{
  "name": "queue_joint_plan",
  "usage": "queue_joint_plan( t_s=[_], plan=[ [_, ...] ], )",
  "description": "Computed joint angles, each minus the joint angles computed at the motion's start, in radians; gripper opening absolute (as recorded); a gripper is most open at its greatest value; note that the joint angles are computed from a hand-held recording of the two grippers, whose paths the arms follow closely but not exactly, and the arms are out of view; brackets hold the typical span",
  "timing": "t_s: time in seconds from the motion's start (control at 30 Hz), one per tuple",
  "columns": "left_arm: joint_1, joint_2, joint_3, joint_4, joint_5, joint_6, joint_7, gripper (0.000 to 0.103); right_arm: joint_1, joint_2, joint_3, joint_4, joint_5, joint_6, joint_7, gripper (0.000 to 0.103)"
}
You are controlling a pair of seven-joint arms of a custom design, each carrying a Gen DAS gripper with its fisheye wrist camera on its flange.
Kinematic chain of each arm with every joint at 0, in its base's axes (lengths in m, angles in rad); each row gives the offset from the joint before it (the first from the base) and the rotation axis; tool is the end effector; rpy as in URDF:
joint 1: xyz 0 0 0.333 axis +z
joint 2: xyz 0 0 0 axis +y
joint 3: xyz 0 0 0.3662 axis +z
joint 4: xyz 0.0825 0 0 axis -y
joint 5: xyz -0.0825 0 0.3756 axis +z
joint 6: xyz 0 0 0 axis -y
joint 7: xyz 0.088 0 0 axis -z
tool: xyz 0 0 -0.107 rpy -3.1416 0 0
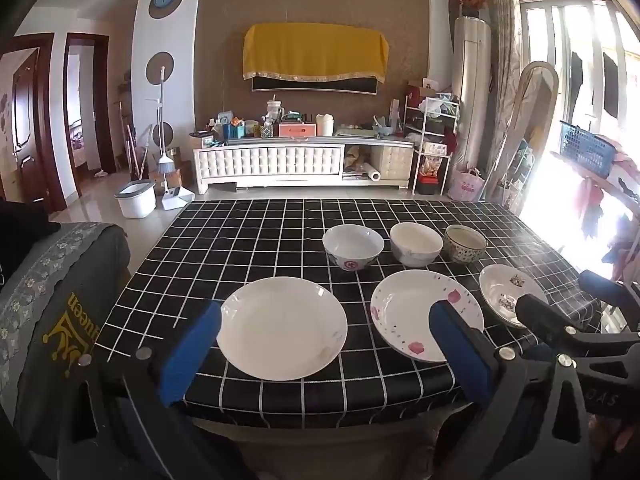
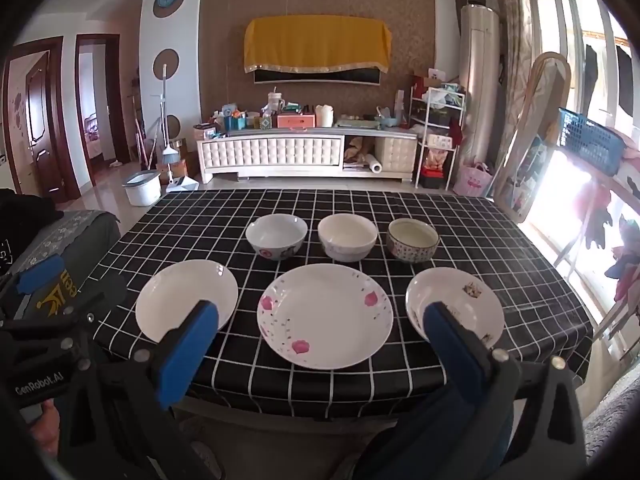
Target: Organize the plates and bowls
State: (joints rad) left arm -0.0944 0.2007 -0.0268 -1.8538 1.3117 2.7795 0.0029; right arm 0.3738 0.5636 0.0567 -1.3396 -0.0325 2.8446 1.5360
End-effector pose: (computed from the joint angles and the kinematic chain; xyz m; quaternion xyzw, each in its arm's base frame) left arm 0.6364 -0.1194 0.5231 -0.7125 0.5008 -0.3055 0.3849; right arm 0.7188 0.3168 0.5626 -0.7588 0.4670 -0.2514 0.3779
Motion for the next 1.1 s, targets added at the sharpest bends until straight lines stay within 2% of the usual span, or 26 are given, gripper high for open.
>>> queue_joint_plan(
  t_s=[1.1],
  plan=[
    [0.001,-0.003,0.002,-0.015,-0.033,0.013,0.021,0.103,-0.025,0.000,0.029,0.006,0.054,-0.064,-0.045,0.103]
  ],
)
